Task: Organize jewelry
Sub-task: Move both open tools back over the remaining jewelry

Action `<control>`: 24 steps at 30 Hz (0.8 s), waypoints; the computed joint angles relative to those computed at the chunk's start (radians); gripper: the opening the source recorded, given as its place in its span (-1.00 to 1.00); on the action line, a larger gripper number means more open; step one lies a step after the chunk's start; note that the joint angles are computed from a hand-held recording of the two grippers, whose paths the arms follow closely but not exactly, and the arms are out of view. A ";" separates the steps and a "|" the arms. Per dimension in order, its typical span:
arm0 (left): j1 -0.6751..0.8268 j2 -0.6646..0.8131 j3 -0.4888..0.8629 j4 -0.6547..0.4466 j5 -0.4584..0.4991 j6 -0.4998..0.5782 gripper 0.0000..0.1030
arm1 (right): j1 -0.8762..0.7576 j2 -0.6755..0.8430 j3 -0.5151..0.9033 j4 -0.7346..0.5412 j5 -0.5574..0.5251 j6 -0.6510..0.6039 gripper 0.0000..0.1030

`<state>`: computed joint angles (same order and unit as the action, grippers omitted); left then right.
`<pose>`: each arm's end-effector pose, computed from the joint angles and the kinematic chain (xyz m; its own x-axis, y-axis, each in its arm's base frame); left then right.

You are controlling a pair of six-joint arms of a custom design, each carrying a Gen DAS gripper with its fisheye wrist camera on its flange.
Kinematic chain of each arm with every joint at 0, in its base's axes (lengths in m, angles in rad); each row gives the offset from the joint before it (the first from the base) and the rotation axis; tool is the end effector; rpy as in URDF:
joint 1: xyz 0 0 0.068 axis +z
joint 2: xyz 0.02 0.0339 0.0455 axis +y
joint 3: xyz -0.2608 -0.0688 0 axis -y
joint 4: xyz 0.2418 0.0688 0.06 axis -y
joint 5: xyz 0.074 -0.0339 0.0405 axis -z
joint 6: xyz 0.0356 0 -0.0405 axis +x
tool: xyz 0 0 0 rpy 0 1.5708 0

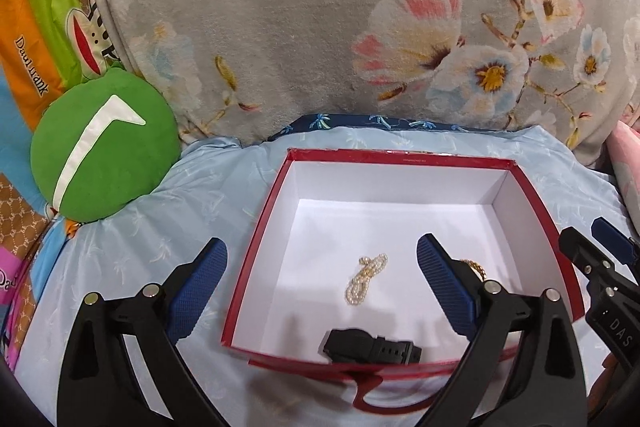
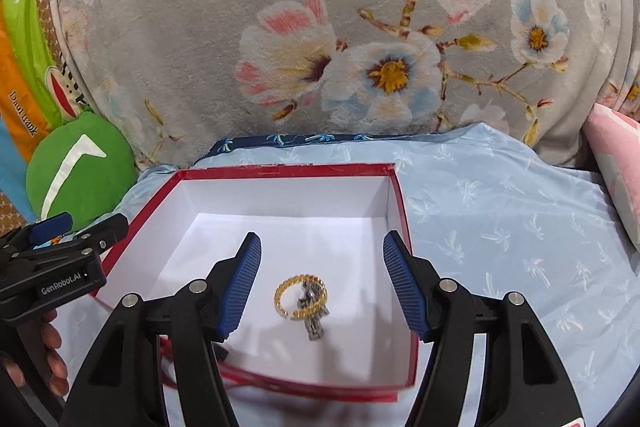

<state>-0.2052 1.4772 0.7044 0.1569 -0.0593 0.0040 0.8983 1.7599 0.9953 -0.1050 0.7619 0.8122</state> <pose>0.2942 -0.0591 0.1840 -0.5649 0.1217 -0.8161 0.1583 0.9867 0.0375 0.2369 0.2580 0.1693 -0.5369 0.1688 -0.8266 0.1469 0.9835 0.1054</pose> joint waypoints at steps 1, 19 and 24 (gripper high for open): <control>0.008 -0.024 -0.019 -0.010 0.011 0.003 0.81 | 0.010 -0.013 -0.011 -0.010 -0.001 0.014 0.23; 0.264 -0.438 -0.446 -0.228 0.259 0.114 0.80 | 0.412 -0.056 -0.142 -0.420 0.017 0.641 0.23; 0.190 -0.483 -0.530 -0.237 0.231 0.088 0.80 | 0.469 -0.006 -0.153 -0.435 -0.022 0.754 0.23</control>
